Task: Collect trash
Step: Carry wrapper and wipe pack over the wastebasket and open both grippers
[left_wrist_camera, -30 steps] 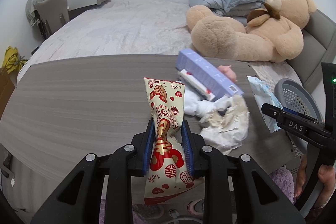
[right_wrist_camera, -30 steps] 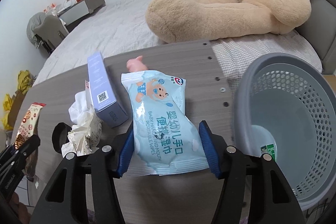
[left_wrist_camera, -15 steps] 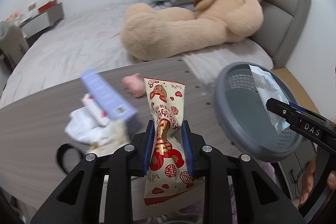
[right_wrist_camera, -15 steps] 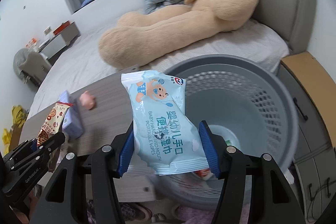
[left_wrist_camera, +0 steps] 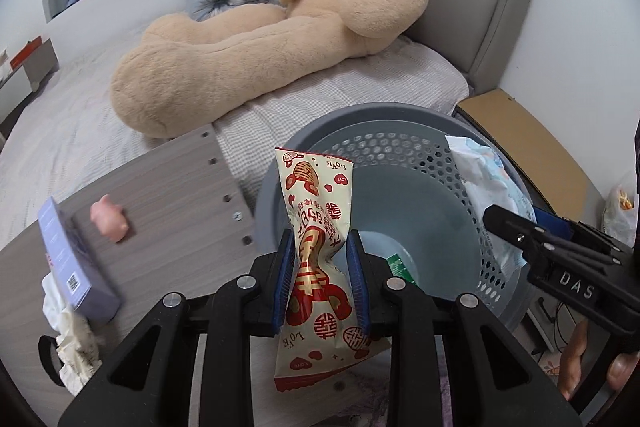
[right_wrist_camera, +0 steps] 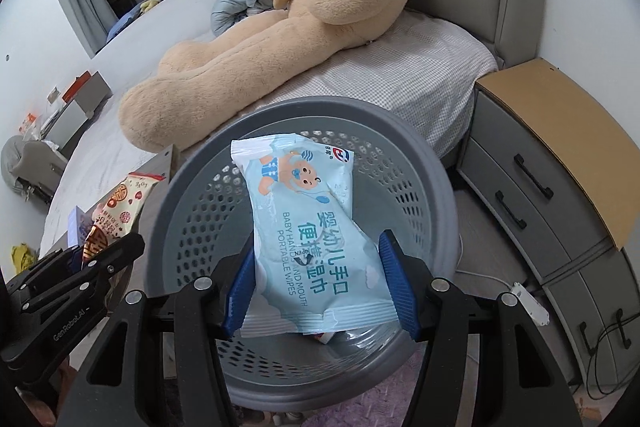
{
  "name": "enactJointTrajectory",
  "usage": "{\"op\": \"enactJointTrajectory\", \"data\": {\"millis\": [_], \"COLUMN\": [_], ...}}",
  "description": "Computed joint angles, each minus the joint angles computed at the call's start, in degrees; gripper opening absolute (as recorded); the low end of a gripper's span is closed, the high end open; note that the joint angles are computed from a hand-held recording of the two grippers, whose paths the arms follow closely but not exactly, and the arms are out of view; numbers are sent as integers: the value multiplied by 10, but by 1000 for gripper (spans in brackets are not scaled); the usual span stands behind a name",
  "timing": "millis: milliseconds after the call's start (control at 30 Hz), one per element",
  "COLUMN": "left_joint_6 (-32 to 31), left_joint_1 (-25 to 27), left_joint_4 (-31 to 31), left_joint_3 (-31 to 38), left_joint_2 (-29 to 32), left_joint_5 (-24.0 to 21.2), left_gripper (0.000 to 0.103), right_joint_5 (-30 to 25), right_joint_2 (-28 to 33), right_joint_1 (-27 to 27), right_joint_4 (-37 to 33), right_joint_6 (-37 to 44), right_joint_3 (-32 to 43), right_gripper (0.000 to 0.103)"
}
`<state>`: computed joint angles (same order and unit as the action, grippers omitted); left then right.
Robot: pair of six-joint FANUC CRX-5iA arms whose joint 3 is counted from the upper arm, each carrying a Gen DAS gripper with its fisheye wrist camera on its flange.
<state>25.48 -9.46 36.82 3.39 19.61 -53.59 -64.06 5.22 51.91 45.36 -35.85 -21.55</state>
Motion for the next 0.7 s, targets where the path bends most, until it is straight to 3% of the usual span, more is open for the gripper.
{"op": "enactJointTrajectory", "data": {"millis": [233,333,400,700], "left_joint_6": [8,15,7,6], "left_joint_1": [-13,-17,-17,-18], "left_joint_4": [-15,-19,-7,-7], "left_joint_3": [-1,-3,-18,-27], "left_joint_2": [-3,-5,-14,-21], "left_joint_5": [12,19,37,52], "left_gripper": [29,48,71,73], "right_joint_5": [11,10,7,10], "right_joint_2": [-15,-17,-18,-26], "right_joint_1": [-1,-3,0,2], "right_joint_4": [17,22,26,34], "right_joint_6": [-28,-24,-30,-52], "right_joint_3": [-26,-29,-32,-46], "right_gripper": [57,60,69,72]}}
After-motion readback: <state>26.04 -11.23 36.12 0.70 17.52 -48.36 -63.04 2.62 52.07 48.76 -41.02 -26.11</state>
